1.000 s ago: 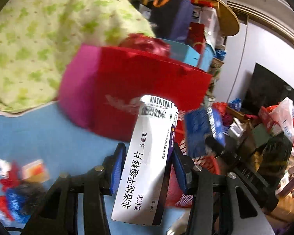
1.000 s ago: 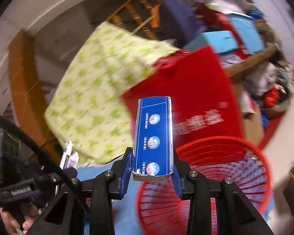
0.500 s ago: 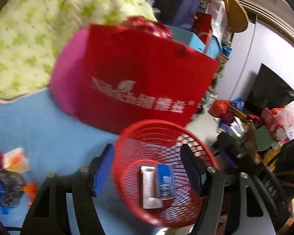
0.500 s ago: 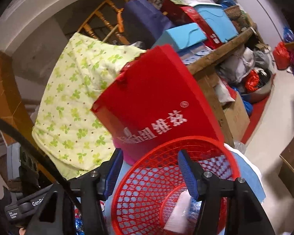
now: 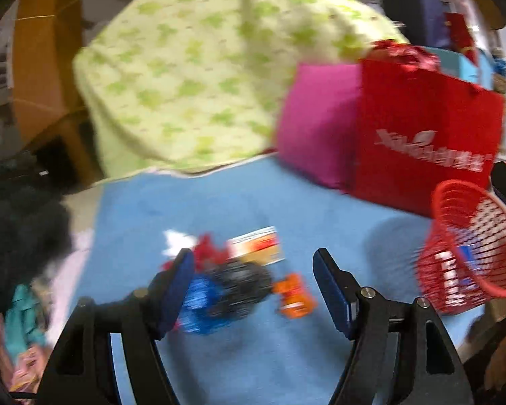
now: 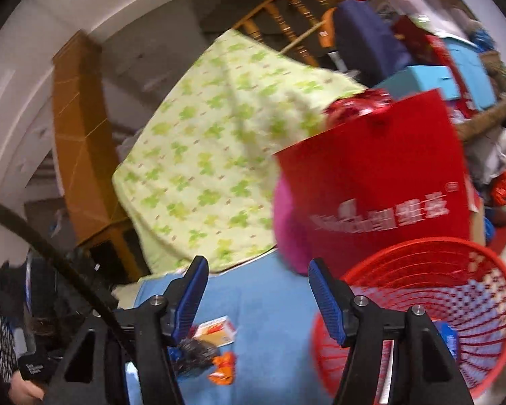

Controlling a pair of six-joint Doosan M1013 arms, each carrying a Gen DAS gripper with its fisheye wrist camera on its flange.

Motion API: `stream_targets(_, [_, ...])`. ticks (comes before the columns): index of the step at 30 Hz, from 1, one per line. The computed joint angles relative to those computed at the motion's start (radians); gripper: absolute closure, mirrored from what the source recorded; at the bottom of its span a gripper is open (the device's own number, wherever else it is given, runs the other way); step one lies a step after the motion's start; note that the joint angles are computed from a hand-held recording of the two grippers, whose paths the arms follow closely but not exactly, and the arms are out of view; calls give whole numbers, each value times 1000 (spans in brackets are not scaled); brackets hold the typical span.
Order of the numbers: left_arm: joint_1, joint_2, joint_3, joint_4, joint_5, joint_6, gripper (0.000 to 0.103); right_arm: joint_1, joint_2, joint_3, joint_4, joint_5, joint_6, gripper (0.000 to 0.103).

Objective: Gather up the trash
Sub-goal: 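Move both tools back to the trash pile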

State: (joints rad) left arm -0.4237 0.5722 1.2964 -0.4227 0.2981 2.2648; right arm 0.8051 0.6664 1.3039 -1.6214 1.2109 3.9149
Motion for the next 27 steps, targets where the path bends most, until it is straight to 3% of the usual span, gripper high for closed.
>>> stream_targets(6, [36,2,2,153,-27,-176,30,-17,58,-108,63,-102,-110,37])
stream_targets(15, [68,5,9,136,-25,-180,30,-39,124,-233,196,-191,-253,37])
stream_targets(27, [91,43,-15,233,14,-307,30,-83,151,-285,398,-354,-377,37])
